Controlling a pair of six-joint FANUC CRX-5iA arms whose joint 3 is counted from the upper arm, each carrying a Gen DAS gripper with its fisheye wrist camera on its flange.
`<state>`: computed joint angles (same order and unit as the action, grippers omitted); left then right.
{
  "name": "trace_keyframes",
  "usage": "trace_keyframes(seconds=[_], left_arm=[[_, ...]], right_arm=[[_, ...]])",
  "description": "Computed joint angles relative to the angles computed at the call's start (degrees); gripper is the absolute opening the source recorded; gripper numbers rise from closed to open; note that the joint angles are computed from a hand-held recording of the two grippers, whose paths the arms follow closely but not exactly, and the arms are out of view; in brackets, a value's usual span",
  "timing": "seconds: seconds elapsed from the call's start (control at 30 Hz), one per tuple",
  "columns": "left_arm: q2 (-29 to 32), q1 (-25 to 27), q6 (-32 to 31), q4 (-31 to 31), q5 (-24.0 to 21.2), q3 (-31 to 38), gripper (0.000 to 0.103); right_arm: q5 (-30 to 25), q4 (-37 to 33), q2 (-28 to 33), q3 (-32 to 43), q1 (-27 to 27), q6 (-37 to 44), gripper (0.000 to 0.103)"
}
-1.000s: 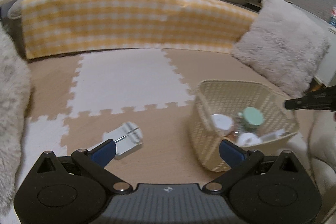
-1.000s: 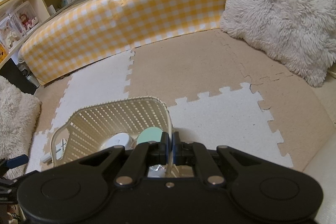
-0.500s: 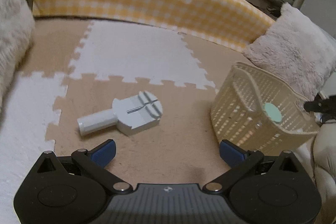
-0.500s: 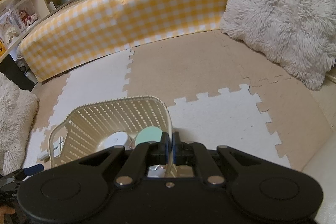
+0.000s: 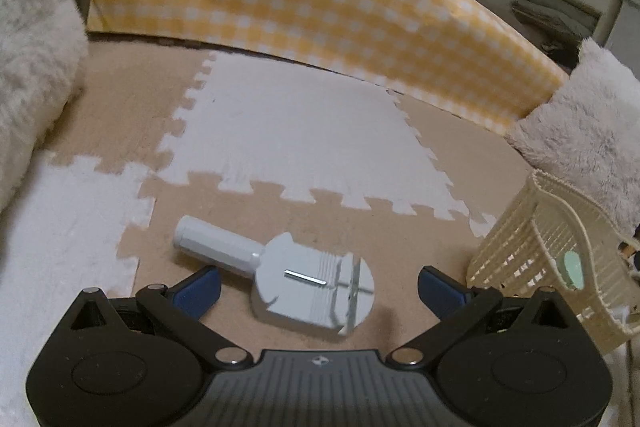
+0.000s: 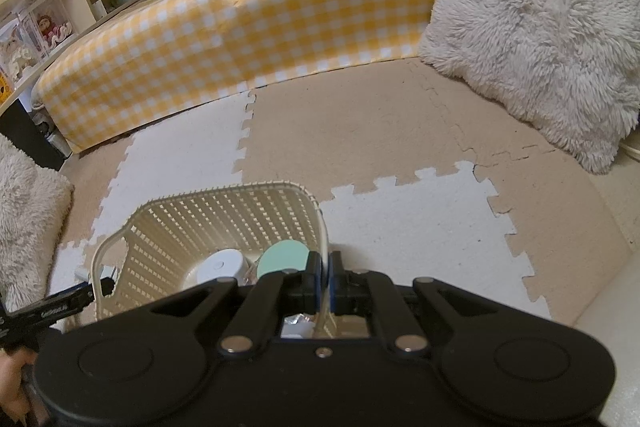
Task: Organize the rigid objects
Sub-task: 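Move the left tool to the white watch-band tool and grasp it, then lift the watch-band tool and lower it into the basket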
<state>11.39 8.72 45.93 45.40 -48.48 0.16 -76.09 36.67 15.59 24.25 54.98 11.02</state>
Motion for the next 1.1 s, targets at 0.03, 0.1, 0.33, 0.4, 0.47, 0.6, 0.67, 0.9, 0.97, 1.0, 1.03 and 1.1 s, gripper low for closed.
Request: trace_keyframes(seconds=[0.03, 0.1, 0.33, 0.4, 0.47, 0.6, 0.67, 0.9, 0.97, 1.0, 1.03, 1.1], left_arm=[[-0.08, -0.33, -0.48, -0.23, 0.76, -0.20, 0.103], [-0.34, -0.87, -0.90, -0.93, 1.92, -0.55, 0.103], [-2.21, -1.71, 0.52, -6.59, 5.27, -1.15, 0.073], [-2.56, -1.64, 1.08, -7.65, 5.81, -1.20, 0.067], [-2.73, -1.44, 0.67, -7.14, 5.49, -1.44, 0.067], [-3.13, -1.27, 0.88, -7.48, 4.53, -1.42, 0.067], [-3.44, -0.97, 1.54, -6.36, 4.08, -1.85, 0.067], [-6.15, -0.71, 0.68, 0.29, 7.12, -4.97, 0.067], [-7.31, -1.02, -2.12, 3.53, 7.90, -6.12, 0.067], [-7.85, -1.26, -3.53, 4.98, 8.13, -6.57, 0.067], [-8.39, -1.55, -5.46, 7.06, 8.18, -7.07, 0.067], [-9.25, -2.21, -8.53, 10.93, 7.95, -7.92, 0.067]], right_arm=[[0.01, 0.02, -0.01, -0.02, 0.03, -0.06, 0.005], [-0.03, 0.01, -0.05, -0.03, 0.07, -0.13, 0.004], [-0.08, -0.02, -0.04, 0.05, 0.11, -0.17, 0.005], [-0.08, -0.02, -0.04, 0.05, 0.11, -0.17, 0.004], [-0.09, 0.00, -0.03, 0.05, 0.10, -0.12, 0.005], [-0.08, 0.01, -0.03, 0.04, 0.10, -0.16, 0.004], [-0.08, 0.03, -0.03, 0.03, 0.11, -0.16, 0.005], [-0.07, 0.00, -0.06, 0.00, 0.13, -0.19, 0.004], [-0.06, 0.01, -0.09, -0.03, 0.17, -0.24, 0.004], [-0.03, 0.00, -0.08, -0.02, 0.12, -0.22, 0.004], [0.00, -0.01, -0.11, -0.05, 0.14, -0.28, 0.004], [0.06, -0.01, -0.14, -0.11, 0.18, -0.39, 0.004]])
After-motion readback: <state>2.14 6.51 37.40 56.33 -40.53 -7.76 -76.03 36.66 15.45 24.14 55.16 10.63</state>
